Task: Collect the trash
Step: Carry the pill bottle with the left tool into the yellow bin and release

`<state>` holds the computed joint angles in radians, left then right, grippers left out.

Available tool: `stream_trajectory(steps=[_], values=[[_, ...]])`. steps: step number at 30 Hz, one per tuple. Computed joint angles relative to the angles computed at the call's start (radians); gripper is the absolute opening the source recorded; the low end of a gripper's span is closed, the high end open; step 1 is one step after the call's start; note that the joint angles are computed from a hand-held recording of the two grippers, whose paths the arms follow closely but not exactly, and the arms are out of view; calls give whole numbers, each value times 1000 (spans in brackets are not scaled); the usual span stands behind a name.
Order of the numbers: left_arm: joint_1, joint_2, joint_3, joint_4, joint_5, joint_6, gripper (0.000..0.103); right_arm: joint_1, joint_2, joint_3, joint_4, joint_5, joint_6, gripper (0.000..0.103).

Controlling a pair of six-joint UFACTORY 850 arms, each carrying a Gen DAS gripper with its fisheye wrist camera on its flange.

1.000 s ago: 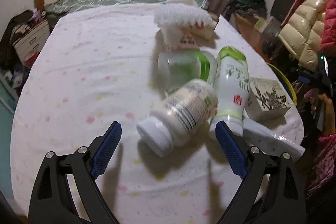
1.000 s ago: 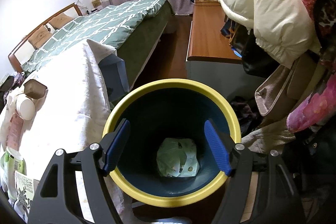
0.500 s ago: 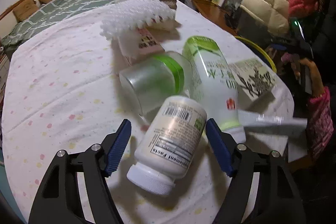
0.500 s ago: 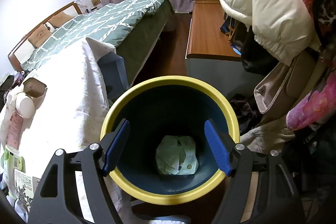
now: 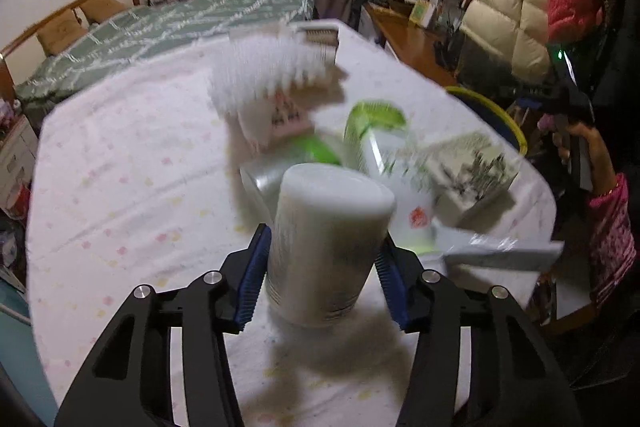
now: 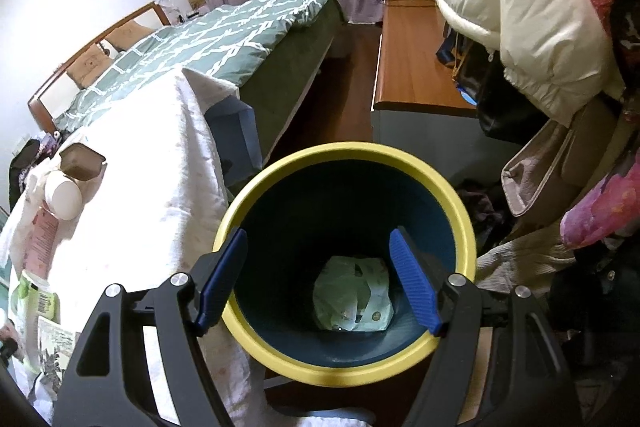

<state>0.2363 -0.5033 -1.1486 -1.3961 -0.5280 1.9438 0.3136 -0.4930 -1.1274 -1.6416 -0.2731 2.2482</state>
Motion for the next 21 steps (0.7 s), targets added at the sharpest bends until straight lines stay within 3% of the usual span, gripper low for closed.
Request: stream_trajectory(steps=[11, 17, 21], values=[[-50, 137, 42, -179, -9, 114, 48, -20, 83, 108, -338, -2, 359, 70], [-137, 129, -27, -79, -29, -5, 49, -33, 151, 187, -438, -42, 471, 70], [-227, 58, -137, 61, -59, -164, 49, -36, 204, 250, -447, -84, 495, 70]])
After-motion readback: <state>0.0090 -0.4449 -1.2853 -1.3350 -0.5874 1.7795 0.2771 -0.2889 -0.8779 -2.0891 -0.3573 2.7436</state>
